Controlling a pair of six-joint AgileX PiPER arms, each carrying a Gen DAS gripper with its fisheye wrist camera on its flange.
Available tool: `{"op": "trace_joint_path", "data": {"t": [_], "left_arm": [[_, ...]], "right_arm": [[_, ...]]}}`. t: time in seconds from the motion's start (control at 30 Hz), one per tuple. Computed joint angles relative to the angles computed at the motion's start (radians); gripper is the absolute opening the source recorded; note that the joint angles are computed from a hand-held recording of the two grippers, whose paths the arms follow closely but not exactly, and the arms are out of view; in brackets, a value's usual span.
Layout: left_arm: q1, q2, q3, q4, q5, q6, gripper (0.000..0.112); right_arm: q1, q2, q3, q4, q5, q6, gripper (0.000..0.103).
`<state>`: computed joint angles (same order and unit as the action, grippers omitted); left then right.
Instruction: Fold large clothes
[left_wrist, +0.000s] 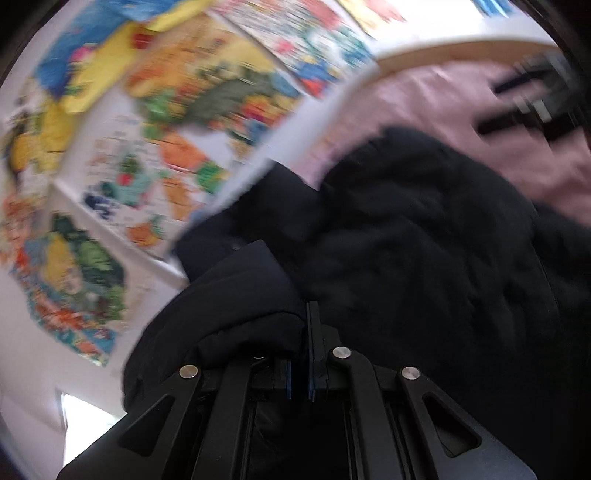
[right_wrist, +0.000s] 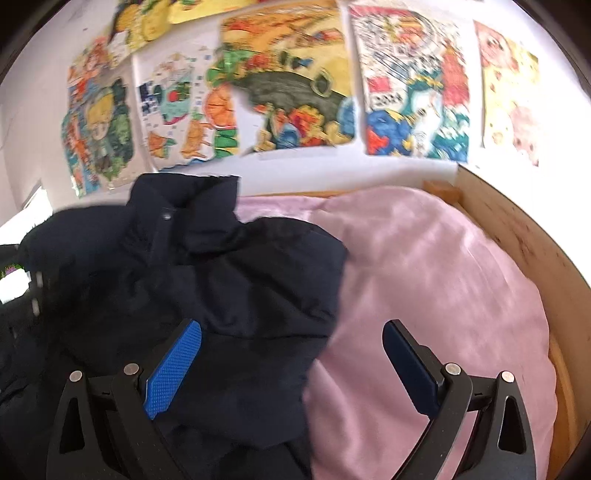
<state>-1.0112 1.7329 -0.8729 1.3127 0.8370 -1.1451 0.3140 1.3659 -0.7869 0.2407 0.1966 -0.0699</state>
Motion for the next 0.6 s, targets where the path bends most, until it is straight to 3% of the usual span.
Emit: {"op": "trace_joint_path", "data": {"t": [0.07, 0.13, 0.2, 0.47, 0.6], "left_arm": [[0.013, 0.019, 0.018, -0.031, -0.060, 0.037, 0.010], [0.009, 0.032, 0.042, -0.016, -0.086, 0.037, 0.023], [-0.002, 0.006, 0.088, 0.004, -0.128, 0.031, 0.059], [-0.046, -0.098, 0.212, -0.030, -0.238, -0.032, 0.069], [-0.010, -0.102, 0.195, -0.028, -0.292, -0.082, 0.076]], "right_arm": [[-0.019, 0.008, 0.007, 0.047, 0.001, -0.048, 0.099], [-0.035, 0.020, 0.010, 0.109, 0.005, -0.114, 0.099], [-0.043, 0.032, 0.013, 0.141, 0.007, -0.147, 0.099], [-0.016, 0.065, 0.000, 0.048, 0.007, -0.056, 0.100], [0.013, 0.084, -0.012, -0.032, 0.004, 0.023, 0.100]]}}
